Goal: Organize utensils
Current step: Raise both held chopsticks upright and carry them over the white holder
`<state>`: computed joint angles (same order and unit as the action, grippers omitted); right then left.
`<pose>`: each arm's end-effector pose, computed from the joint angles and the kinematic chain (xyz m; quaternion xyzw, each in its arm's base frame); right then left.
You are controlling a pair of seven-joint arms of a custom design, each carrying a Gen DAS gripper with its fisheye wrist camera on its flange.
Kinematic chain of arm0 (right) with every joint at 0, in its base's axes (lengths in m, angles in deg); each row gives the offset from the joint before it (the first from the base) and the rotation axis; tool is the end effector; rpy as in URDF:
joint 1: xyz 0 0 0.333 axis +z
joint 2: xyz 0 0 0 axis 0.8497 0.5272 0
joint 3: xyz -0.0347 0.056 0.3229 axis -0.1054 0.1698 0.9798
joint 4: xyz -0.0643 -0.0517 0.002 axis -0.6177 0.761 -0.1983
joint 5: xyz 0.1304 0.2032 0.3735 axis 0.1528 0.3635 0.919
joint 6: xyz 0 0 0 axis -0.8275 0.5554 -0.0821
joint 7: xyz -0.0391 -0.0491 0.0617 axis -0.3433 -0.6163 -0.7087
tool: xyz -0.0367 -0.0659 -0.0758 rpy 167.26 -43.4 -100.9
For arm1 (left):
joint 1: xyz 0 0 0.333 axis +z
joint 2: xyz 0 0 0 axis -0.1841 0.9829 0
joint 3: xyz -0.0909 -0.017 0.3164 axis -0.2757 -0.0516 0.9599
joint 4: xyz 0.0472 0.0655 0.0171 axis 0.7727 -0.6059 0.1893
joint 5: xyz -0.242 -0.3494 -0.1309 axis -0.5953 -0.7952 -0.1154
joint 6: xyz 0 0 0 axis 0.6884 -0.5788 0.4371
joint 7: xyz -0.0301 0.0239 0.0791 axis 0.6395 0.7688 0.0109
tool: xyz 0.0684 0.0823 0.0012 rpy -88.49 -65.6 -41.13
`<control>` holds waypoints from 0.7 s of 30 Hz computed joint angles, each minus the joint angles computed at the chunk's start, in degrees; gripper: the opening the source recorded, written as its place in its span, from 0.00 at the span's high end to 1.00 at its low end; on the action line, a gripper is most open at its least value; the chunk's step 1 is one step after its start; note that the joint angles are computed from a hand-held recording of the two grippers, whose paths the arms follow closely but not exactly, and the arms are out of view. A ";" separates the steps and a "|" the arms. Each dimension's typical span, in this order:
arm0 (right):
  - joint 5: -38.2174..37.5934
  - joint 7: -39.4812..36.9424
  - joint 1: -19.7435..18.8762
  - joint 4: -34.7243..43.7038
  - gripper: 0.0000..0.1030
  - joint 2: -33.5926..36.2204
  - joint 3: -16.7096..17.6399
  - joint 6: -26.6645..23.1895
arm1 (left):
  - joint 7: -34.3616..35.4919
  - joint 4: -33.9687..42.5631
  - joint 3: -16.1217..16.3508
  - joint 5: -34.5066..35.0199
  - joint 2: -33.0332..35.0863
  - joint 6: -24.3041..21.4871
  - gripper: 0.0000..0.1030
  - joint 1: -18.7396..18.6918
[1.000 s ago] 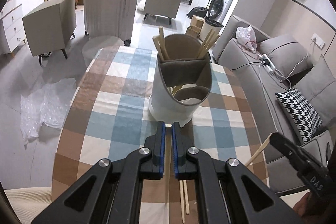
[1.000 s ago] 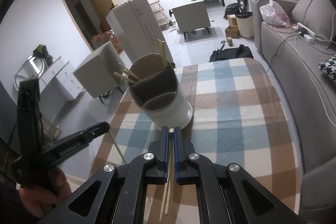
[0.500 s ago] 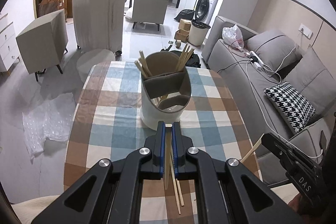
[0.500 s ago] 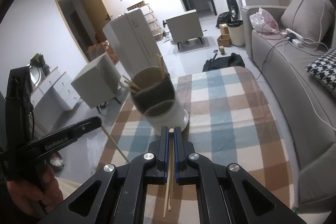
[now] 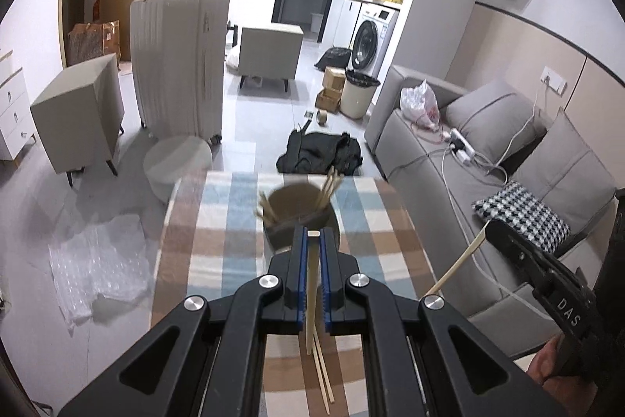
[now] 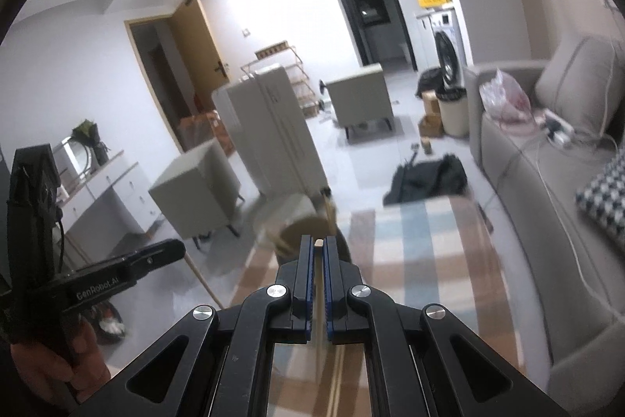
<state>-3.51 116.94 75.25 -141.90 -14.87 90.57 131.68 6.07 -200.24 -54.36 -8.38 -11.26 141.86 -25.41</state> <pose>0.4601 0.2202 0.7091 -0.6673 0.5695 -0.1648 0.4509 0.4324 -0.2472 0.7459 -0.6638 0.6286 -0.3525 0.1998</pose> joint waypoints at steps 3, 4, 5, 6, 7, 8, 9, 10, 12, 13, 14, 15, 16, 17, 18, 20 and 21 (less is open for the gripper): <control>-0.02 -1.46 0.42 4.76 0.97 3.47 -0.40 0.56 | 0.58 2.21 0.43 0.28 1.52 0.57 0.99 0.49; 0.06 -1.75 0.50 5.79 0.97 4.27 -0.51 0.66 | 1.02 3.13 0.75 0.04 2.25 0.89 0.99 0.55; 0.42 -2.39 0.78 7.75 0.97 5.86 -0.81 0.81 | 1.30 3.78 0.80 0.12 2.79 0.93 0.99 0.74; 0.48 -2.62 0.81 9.07 0.97 6.94 -0.86 0.86 | 1.66 4.98 0.85 0.38 3.75 0.91 0.99 1.06; 0.38 -2.79 0.76 10.94 0.97 8.47 -0.86 0.78 | 1.89 5.54 0.92 0.38 4.28 1.16 0.99 1.24; 0.61 -3.18 0.90 12.39 0.97 9.71 -1.05 0.79 | 2.49 6.36 1.17 0.24 5.01 1.45 0.99 1.36; 0.98 -3.72 1.08 13.42 0.97 10.62 -1.29 0.89 | 2.58 7.04 1.14 0.57 5.64 1.95 0.99 1.76; 1.14 -4.07 1.16 14.45 0.97 11.54 -1.38 1.00 | 2.32 7.71 1.01 1.24 6.28 2.62 0.99 2.37; 0.89 -4.49 1.09 16.82 0.97 13.76 -1.37 1.56 | 2.51 9.21 1.41 1.10 7.79 3.70 0.99 2.92; 0.75 -4.77 1.10 18.66 0.97 15.43 -1.38 1.69 | 2.40 9.70 1.45 1.09 8.34 4.11 0.99 3.20; 0.51 -4.83 1.07 19.80 0.97 16.50 -1.38 1.92 | 2.36 10.37 1.49 1.21 9.07 4.52 0.99 3.50; 0.47 -4.96 1.09 20.56 0.97 17.28 -1.43 2.16 | 2.31 10.96 1.52 1.35 9.77 5.01 0.99 3.79; 0.18 -4.94 1.08 22.00 0.97 18.71 -1.40 2.51 | 2.25 11.54 1.55 1.49 10.55 5.59 0.99 4.07; 0.03 -4.96 1.12 22.60 0.97 19.33 -1.43 2.71 | 1.93 11.93 1.37 2.01 11.10 5.95 0.99 4.41; -0.32 -4.89 1.13 23.91 0.97 20.67 -1.42 2.88 | 1.83 12.42 1.32 2.43 11.95 6.37 0.99 4.71; -1.09 -4.78 1.25 26.31 0.97 23.12 -1.44 2.78 | 1.67 12.60 1.36 2.31 12.86 7.25 0.99 4.86; -1.85 -4.41 1.34 27.19 0.97 23.99 -1.41 2.75 | 1.61 12.64 1.38 2.32 13.37 7.63 0.99 4.95</control>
